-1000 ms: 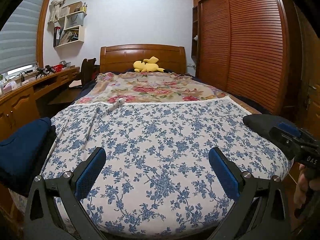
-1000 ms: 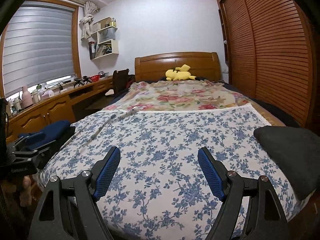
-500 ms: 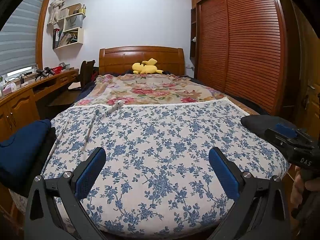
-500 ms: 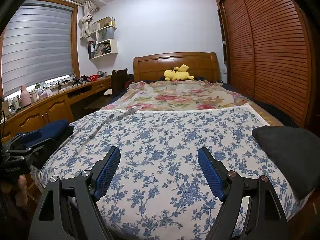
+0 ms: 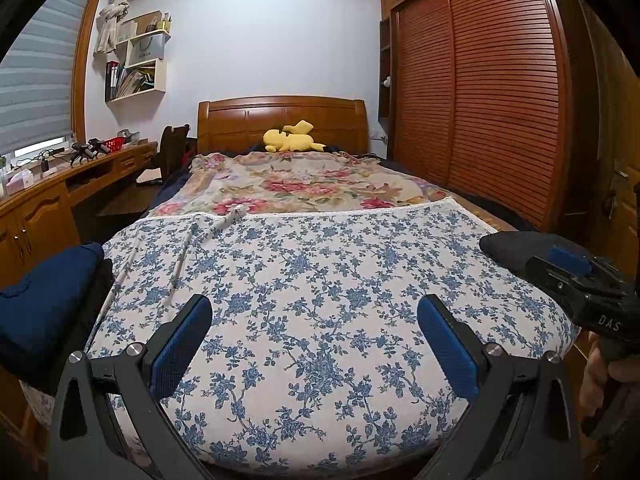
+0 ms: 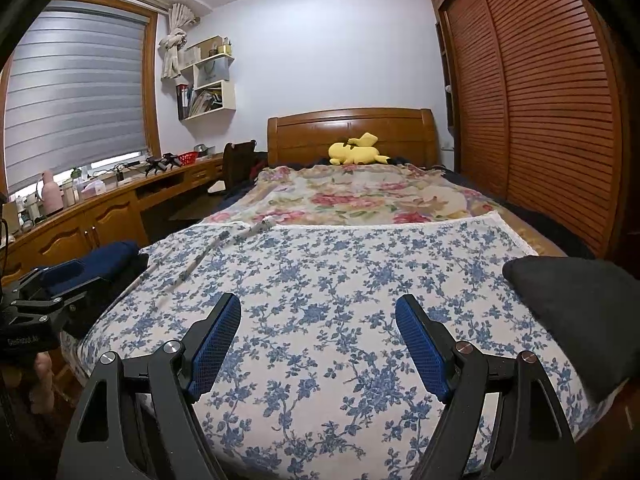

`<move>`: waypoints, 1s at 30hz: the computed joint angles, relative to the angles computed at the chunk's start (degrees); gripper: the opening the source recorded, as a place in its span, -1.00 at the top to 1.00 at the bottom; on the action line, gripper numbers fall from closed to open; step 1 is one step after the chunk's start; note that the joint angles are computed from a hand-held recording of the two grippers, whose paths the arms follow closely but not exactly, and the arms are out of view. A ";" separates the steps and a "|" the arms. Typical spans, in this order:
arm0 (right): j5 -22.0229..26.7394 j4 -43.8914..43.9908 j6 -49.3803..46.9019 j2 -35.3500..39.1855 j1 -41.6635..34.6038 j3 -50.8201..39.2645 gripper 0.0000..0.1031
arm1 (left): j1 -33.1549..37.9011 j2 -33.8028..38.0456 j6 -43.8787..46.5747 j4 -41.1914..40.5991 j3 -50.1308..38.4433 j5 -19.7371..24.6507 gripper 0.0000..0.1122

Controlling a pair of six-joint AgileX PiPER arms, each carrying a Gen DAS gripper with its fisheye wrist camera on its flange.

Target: Fold large clothes

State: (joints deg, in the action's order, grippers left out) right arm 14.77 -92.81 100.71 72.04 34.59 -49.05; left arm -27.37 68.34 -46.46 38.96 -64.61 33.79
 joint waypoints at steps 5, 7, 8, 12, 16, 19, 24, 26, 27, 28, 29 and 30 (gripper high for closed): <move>-0.58 -1.06 0.84 -0.18 -0.50 0.08 -0.57 | -0.35 -0.30 0.48 -0.19 -0.58 0.76 -0.83; -0.80 -0.99 0.69 -0.14 -0.68 0.01 -0.57 | -0.34 -0.29 0.59 -0.32 -0.58 0.76 -0.83; -0.86 -1.29 0.96 -0.16 -0.71 0.08 -0.57 | -0.34 -0.28 0.66 -0.39 -0.61 0.74 -0.83; -0.75 -1.46 1.27 -0.15 -0.60 0.18 -0.57 | -0.42 -0.29 0.74 -0.46 -0.75 0.88 -0.83; -0.93 -1.22 0.97 -0.19 -0.71 0.05 -0.57 | -0.54 -0.36 0.57 -0.29 -0.81 1.09 -0.83; -1.07 -1.90 1.70 -0.24 -0.89 0.16 -0.57 | -0.50 -0.33 0.68 -0.27 -0.81 1.03 -0.83; -1.13 -2.65 2.45 -0.26 -0.97 0.32 -0.57 | -0.38 -0.31 0.72 -0.40 -0.60 0.80 -0.83; -1.09 -2.68 2.51 -0.26 -0.94 0.30 -0.57 | -0.38 -0.35 1.15 -0.96 -0.80 1.15 -0.83; -1.07 -2.80 2.65 -0.25 -0.92 0.35 -0.57 | -0.48 -0.34 1.54 -1.38 -1.19 1.54 -0.83; -1.18 -2.82 2.71 -0.23 -1.01 0.35 -0.57 | -0.34 -0.32 2.21 -2.06 -1.56 1.75 -0.83; -1.32 -2.69 2.60 -0.16 -1.15 0.27 -0.57 | -0.13 -0.31 2.93 -2.87 -1.85 1.80 -0.83; -1.28 -2.66 2.59 -0.14 -1.14 0.32 -0.57 | 0.06 -0.40 3.65 -3.73 -2.09 1.91 -0.83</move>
